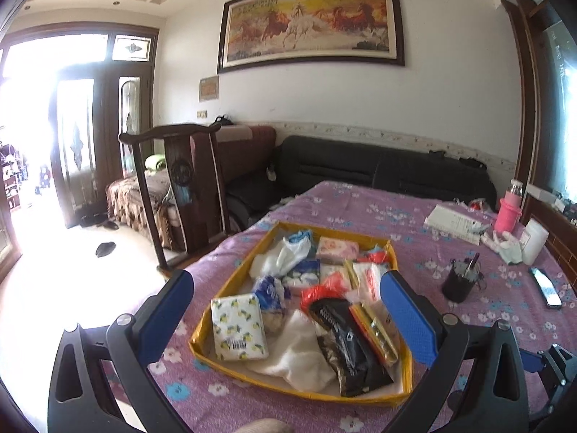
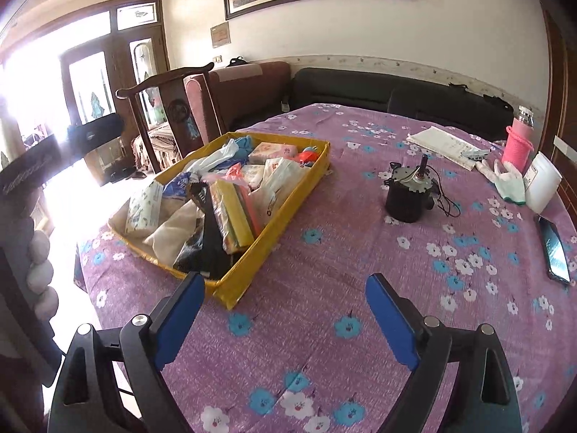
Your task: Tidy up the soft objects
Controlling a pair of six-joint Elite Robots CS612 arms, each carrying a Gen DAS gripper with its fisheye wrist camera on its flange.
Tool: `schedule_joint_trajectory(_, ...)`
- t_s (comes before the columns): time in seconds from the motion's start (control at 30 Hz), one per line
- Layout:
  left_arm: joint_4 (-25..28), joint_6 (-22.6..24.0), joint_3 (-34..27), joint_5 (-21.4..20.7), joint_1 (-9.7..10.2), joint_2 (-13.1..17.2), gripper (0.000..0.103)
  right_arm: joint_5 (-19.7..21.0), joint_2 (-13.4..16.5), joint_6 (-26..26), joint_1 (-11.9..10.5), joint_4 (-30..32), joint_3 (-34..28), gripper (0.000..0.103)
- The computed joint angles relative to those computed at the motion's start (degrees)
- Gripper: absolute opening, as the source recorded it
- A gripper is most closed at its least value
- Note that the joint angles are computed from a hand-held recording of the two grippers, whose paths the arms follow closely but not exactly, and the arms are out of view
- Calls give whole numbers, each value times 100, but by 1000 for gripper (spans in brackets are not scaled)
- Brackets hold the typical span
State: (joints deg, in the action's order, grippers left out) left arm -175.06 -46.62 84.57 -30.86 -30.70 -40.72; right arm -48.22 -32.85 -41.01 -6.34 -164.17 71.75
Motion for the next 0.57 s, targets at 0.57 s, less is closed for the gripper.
schedule_joint_trajectory(0.57,1427,-845,-97,-376,37,-83,103,-37,-47,-273,-19,-155,199,94)
